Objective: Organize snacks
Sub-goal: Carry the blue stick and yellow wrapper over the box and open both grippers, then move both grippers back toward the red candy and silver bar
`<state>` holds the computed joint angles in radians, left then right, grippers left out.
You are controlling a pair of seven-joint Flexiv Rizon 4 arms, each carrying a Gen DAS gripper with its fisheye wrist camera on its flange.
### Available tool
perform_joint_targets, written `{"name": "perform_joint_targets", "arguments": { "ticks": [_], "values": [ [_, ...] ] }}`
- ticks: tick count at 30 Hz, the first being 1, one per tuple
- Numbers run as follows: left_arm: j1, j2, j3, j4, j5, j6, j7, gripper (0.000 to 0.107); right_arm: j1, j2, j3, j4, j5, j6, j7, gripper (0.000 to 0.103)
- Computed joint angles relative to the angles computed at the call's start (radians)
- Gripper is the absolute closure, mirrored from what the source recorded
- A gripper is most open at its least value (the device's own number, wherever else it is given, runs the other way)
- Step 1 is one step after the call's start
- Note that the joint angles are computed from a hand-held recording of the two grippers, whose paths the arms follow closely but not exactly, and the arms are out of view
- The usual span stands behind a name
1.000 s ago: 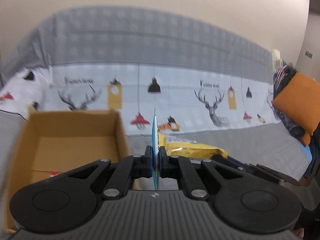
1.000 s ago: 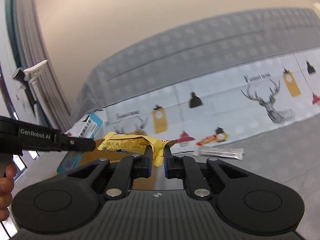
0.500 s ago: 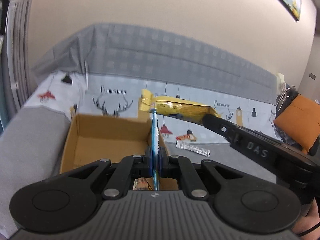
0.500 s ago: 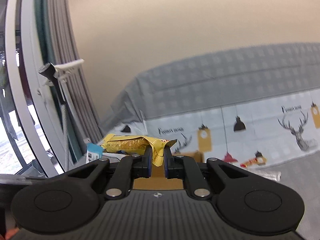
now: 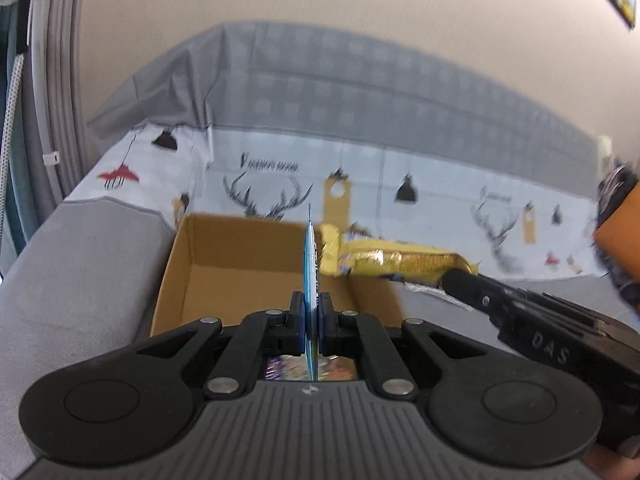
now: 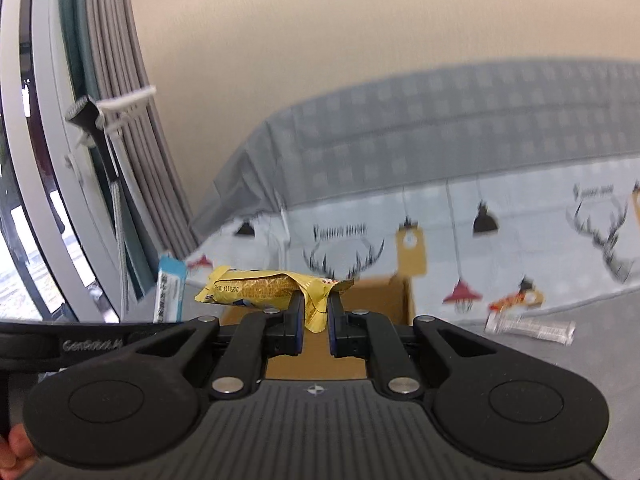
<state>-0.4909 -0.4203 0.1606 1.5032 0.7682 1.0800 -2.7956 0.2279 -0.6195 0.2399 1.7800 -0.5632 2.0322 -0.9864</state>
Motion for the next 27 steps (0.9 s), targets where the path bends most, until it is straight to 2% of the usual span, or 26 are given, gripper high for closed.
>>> {"name": "perform_joint_targets", "arguments": {
  "ticks": [2, 5, 7, 9, 11, 12, 13, 14, 15, 16, 18, 21, 24, 27],
  "values": [
    [0.035, -0.039, -0.019, -0.008, -0.045, -0.002, 0.053, 0.101, -0.060, -0.062, 0.070, -0.041, -0.107, -0.048, 0.022, 0.091],
    [0.072, -0.094, -0.031, -0.013, -0.126, -0.016, 0.144, 0.101, -0.137, -0.152, 0.185, -0.102, -0.238, -0.173, -0.001, 0.090],
    [0.093, -0.114, -0.027, 0.004, -0.186, -0.001, 0.163, 0.101, -0.187, -0.209, 0.276, -0.131, -0.265, -0.237, -0.034, 0.091],
    [0.101, -0.127, -0.014, 0.014, -0.226, 0.002, 0.178, 0.101, -0.206, -0.241, 0.325, -0.144, -0.266, -0.276, -0.071, 0.090],
    [0.128, -0.142, -0.032, 0.025, -0.278, 0.006, 0.259, 0.100, -0.244, -0.281, 0.405, -0.163, -0.278, -0.345, -0.129, 0.090],
    [0.125, -0.150, -0.024, 0.026, -0.296, 0.000, 0.266, 0.094, -0.267, -0.307, 0.459, -0.179, -0.282, -0.402, -0.165, 0.087],
    [0.118, -0.154, -0.010, 0.030, -0.312, -0.004, 0.249, 0.061, -0.268, -0.318, 0.480, -0.192, -0.267, -0.447, -0.191, 0.078],
    [0.114, -0.153, -0.002, 0.036, -0.332, -0.012, 0.234, 0.038, -0.261, -0.319, 0.470, -0.199, -0.283, -0.454, -0.162, 0.064],
    [0.103, -0.148, 0.010, 0.038, -0.348, -0.031, 0.208, 0.004, -0.243, -0.308, 0.453, -0.201, -0.238, -0.456, -0.172, 0.031],
    [0.070, -0.138, 0.046, 0.040, -0.326, -0.036, 0.142, 0.004, -0.243, -0.302, 0.448, -0.193, -0.218, -0.433, -0.170, 0.015],
    [0.038, -0.116, 0.078, 0.050, -0.267, 0.005, 0.075, 0.004, -0.271, -0.298, 0.464, -0.156, -0.194, -0.350, -0.201, 0.016],
    [0.002, -0.090, 0.087, 0.035, -0.201, -0.009, 0.044, 0.004, -0.292, -0.258, 0.453, -0.103, -0.146, -0.283, -0.227, 0.016],
    [-0.023, -0.080, 0.070, 0.003, -0.149, -0.029, 0.023, 0.004, -0.337, -0.234, 0.469, -0.054, -0.095, -0.220, -0.243, 0.016],
    [-0.045, -0.091, 0.047, -0.048, -0.115, -0.036, -0.003, 0.004, -0.402, -0.218, 0.493, -0.012, -0.098, -0.186, -0.218, 0.016]
  ]
}}
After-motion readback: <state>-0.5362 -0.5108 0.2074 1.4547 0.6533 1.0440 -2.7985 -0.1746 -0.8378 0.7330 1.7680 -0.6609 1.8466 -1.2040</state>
